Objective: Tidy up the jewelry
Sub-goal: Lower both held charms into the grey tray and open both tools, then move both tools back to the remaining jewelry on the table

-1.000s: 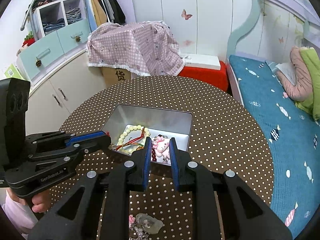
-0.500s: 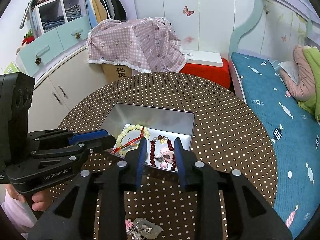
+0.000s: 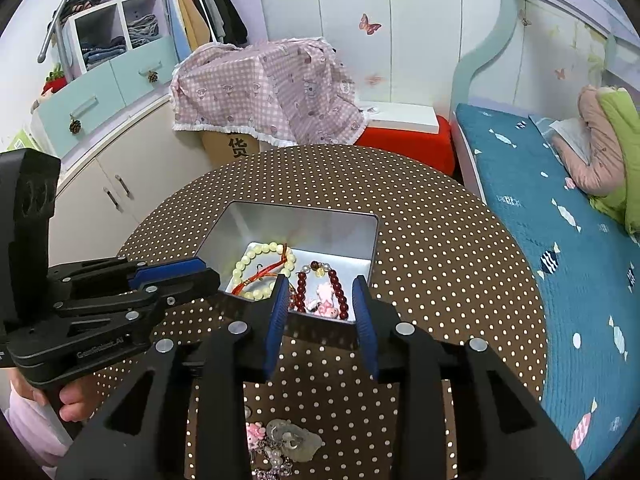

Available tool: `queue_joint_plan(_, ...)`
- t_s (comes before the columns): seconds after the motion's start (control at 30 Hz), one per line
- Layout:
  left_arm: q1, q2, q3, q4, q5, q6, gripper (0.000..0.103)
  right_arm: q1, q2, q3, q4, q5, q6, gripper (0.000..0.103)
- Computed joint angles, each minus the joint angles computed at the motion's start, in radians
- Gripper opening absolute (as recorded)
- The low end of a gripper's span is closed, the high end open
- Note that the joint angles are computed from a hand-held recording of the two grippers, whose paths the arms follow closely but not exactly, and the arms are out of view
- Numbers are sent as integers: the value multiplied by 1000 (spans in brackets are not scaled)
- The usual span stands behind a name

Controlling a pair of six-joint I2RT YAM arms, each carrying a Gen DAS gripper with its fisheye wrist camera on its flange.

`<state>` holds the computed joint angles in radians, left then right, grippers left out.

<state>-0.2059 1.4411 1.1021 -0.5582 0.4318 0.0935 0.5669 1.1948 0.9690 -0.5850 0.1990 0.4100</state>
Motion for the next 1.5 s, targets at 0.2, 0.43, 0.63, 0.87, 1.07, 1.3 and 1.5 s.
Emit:
queue_joint_plan(0.2, 8, -116, -96, -38, 19, 53, 35, 31, -56, -42, -16, 22, 32, 37)
queue_joint_plan(0.43, -12, -167, -211, -48, 13, 72, 34, 60, -101, -118, -32, 6, 99, 37)
queue_joint_plan(0.63, -72, -167, -267, -31, -10, 71, 35, 99, -126, -180, -27, -19, 151, 37)
queue_joint_plan(0.87, -144, -147, -280, 0, -69, 23, 35, 109, -175, -219, -34, -30, 176, 37)
queue_joint_plan(1.07, -215, -108, -271, 30, -142, -26, 34, 87, -189, -251, -22, -64, 177, 37)
queue_joint_plan(1.3, -237, -92, -271, 50, -170, -49, 18, 89, -193, -274, -8, -88, 185, 37)
queue_joint_plan(1.5, -213, -111, -281, 43, -152, -33, 15, 99, -218, -291, -20, -88, 194, 38)
